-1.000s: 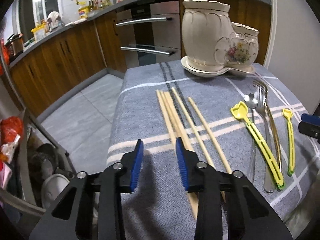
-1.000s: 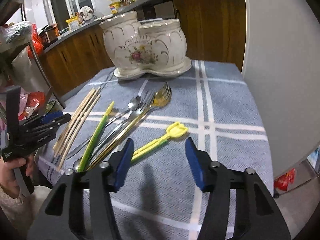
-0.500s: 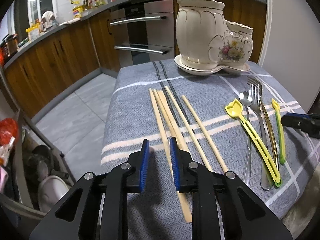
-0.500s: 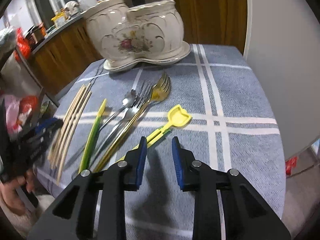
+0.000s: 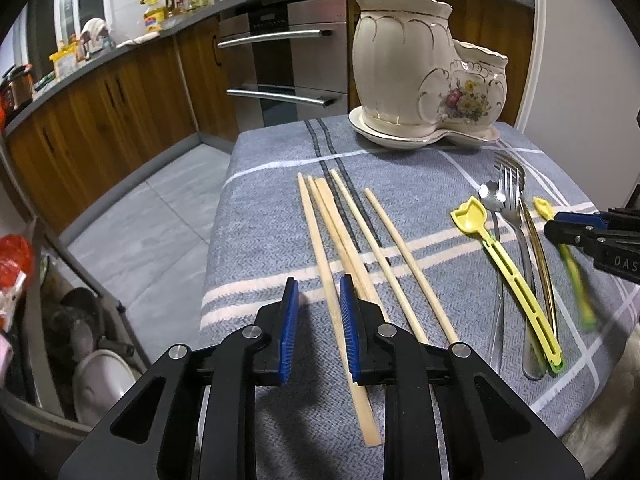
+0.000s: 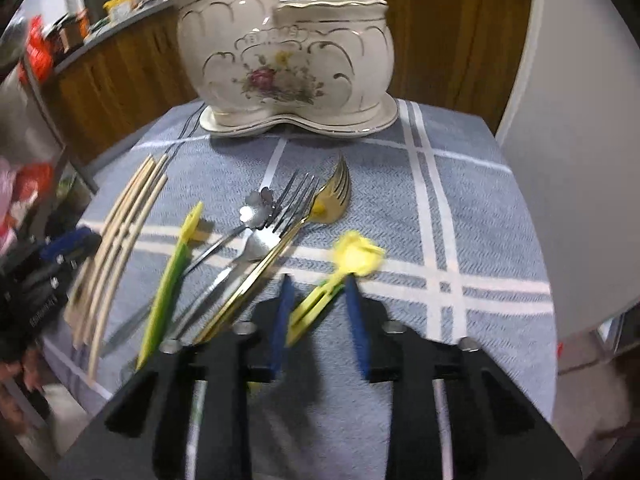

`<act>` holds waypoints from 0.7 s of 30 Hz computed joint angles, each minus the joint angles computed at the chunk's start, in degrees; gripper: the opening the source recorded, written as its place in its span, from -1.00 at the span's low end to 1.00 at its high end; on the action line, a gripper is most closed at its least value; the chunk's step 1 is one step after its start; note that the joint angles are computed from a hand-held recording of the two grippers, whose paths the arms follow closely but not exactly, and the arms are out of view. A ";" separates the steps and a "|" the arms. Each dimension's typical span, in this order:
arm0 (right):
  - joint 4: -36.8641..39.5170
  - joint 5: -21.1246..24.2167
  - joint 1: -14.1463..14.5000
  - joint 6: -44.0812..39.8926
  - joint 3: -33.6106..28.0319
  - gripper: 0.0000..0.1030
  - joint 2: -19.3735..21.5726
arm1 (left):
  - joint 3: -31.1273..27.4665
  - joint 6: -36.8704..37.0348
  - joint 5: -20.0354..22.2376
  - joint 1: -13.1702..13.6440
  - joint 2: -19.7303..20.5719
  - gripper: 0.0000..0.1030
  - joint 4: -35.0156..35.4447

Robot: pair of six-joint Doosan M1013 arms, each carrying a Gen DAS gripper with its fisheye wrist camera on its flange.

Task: Organize utensils
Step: 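Grasp a chopstick with the left tool while the right tool grasps the yellow spoon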

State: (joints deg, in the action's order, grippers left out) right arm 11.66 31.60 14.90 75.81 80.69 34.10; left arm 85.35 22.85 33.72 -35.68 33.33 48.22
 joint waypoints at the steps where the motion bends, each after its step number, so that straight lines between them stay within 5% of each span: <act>1: 0.78 0.72 -0.27 -2.58 -0.32 -0.81 0.12 | -0.02 0.14 0.00 -0.02 0.03 -0.56 -0.03; 6: -0.67 2.71 -0.52 -14.88 -1.02 -0.81 0.18 | -0.30 1.48 0.07 0.06 0.15 -0.56 -0.82; 11: 0.52 2.94 -0.82 -16.32 -1.31 -0.81 0.50 | -1.64 3.08 1.55 0.01 0.84 -0.59 -1.70; 16: 3.48 1.89 -1.15 -17.62 -0.67 -0.81 0.31 | -2.99 2.79 3.10 -0.06 1.77 -0.86 -0.67; 21: 12.79 -0.66 -2.42 -23.02 1.54 -0.81 -0.96 | -1.87 -0.97 1.66 0.05 1.14 -0.87 2.08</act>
